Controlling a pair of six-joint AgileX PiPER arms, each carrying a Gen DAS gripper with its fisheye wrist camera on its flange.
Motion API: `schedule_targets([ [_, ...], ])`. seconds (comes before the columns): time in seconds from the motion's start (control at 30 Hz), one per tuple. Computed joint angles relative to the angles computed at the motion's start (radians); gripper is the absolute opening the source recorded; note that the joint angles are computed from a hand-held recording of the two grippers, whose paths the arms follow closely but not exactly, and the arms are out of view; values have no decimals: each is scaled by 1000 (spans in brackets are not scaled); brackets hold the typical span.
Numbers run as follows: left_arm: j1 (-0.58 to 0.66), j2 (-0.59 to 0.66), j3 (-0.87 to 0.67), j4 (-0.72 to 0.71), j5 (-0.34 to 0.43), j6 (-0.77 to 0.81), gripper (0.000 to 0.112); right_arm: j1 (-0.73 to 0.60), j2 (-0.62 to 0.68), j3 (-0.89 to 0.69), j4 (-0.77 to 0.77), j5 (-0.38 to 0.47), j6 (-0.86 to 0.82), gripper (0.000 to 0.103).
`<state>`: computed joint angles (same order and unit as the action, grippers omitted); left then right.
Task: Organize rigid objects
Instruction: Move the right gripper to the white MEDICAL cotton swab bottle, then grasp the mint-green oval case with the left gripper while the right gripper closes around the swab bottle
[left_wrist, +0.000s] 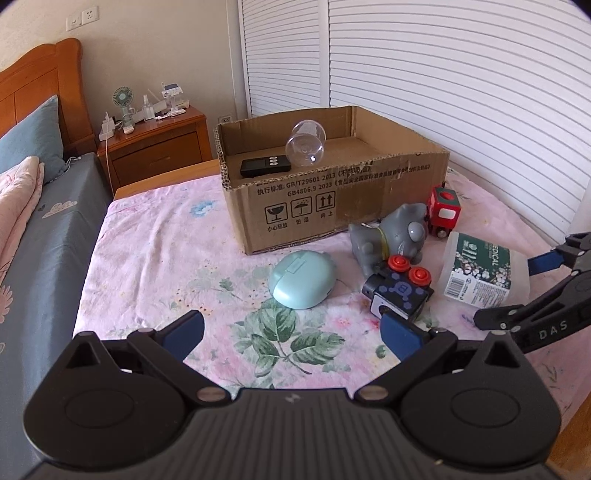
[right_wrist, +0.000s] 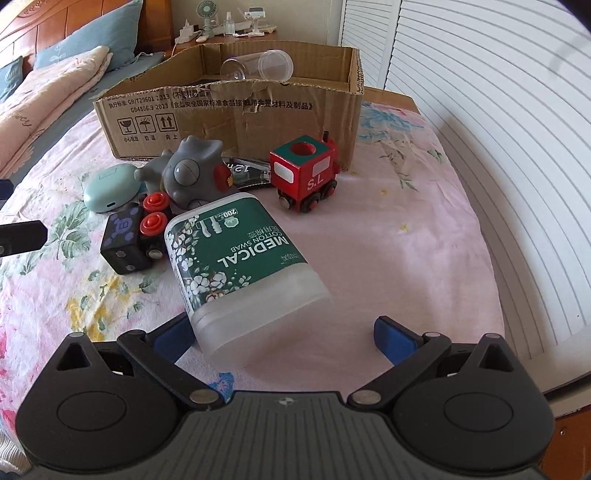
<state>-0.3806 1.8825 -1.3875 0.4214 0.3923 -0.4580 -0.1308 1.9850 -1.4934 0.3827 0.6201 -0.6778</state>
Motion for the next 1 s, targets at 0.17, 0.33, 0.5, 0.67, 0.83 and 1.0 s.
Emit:
schedule_targets([
  [0.17, 38, 96, -89, -138, 32, 199, 101, -8, -8, 29, 50, -29, -62, 103],
  [0.33, 105, 158, -153, -455, 80, 473, 102, -15, -15, 54, 97, -57, -113, 103],
  [0.5, 127, 171, -139, -551, 24, 616, 103, -16, -19, 65, 116, -70, -131, 103],
  [0.67, 152, 225, -228, -680, 69, 798, 103, -16, -17, 61, 111, -65, -127, 103],
  [0.83, 168, 312, -385, -726, 160, 885, 103, -20, -19, 71, 137, -75, -158, 103],
  [1.0, 174, 354, -468, -786, 212, 982, 88, -21, -19, 72, 144, -76, -167, 103],
])
